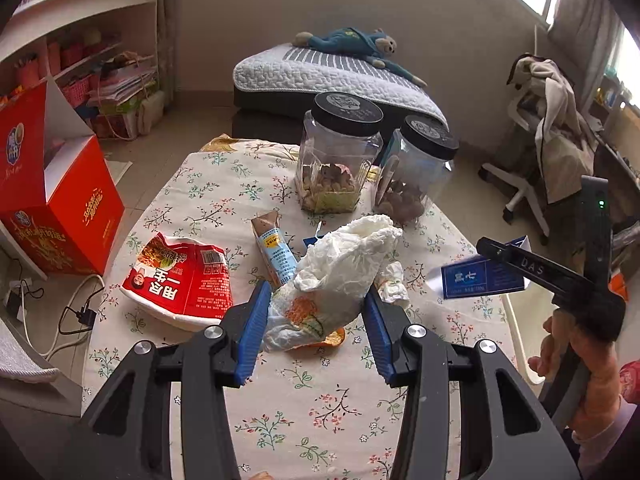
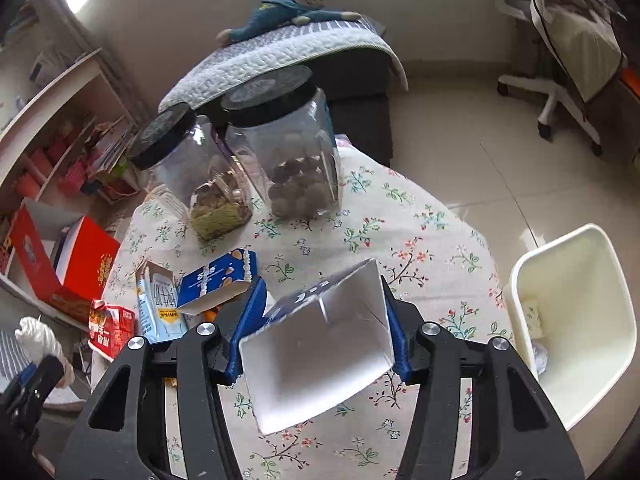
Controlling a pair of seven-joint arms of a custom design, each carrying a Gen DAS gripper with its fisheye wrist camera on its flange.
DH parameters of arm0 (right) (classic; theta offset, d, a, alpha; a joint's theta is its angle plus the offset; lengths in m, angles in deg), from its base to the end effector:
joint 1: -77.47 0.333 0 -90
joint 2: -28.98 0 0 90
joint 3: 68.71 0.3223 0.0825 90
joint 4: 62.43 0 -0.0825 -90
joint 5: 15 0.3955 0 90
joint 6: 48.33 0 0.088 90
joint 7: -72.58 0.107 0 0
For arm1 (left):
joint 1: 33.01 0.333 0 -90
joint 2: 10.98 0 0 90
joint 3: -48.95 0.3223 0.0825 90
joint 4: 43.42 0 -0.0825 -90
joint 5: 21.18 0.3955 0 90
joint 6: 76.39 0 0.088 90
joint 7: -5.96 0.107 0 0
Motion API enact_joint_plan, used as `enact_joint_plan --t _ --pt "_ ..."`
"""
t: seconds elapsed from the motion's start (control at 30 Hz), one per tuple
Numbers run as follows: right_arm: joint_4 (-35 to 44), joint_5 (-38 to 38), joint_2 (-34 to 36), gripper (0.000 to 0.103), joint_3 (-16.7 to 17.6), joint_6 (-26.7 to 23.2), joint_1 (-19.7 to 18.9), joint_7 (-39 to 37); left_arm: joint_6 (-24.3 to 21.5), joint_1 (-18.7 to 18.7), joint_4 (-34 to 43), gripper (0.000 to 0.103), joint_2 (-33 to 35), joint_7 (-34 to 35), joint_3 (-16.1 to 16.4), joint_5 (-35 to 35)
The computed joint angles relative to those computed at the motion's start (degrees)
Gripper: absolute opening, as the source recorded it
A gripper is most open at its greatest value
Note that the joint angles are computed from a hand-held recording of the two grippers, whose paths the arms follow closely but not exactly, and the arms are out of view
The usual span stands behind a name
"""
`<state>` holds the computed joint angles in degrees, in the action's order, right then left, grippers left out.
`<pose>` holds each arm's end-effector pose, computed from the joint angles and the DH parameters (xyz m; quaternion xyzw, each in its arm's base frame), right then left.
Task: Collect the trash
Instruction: 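Carry the blue box and tissue bundle over the bin and release both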
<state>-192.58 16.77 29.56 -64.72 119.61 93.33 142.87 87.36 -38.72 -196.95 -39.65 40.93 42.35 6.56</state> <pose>0.5455 0.1612 0.4197 -0.7242 0.6015 -0.1176 0.3160 0.4069 -0.1160 0.4610 -0.7574 0.5469 -0.2763 0.2257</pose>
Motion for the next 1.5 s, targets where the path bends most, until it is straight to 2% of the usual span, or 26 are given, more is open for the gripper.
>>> enact_joint_plan --t 0.23,0.4,0.57,0.7,1.1,1.5 --pt "-3.57 10.91 -4.94 0.050 -0.20 -3.18 0.99 -13.38 0.37 0.93 -0.18 0.046 -0.18 -2.92 -1.30 0.86" --pt "-6.85 17.20 -7.29 0.050 -0.40 0.39 3.24 -22.94 0.73 2.02 -0.04 0.046 -0.26 -5.35 -2.71 2.70" --pt "-6.86 28.07 -9.44 0.050 -1.75 0.89 5.74 -33.66 0.74 4.28 0.57 0.046 -0.14 -10.14 -5.43 6.45" --pt "-6.71 32.73 -10.69 0.050 -2.11 1.01 6.22 -38.72 -0.04 4.78 1.65 0.046 0.58 -13.14 -6.69 9.25" --pt "-6.87 39.75 -13.72 0.050 -4.23 1.77 4.56 -46.95 -0.51 2.93 6.17 0.046 4.73 -17.71 -7.95 14.27" --pt "-6.21 45.01 -15.21 0.050 -7.49 4.05 0.07 -51.34 -1.26 0.24 13.50 0.046 11.37 -22.73 -9.89 20.03"
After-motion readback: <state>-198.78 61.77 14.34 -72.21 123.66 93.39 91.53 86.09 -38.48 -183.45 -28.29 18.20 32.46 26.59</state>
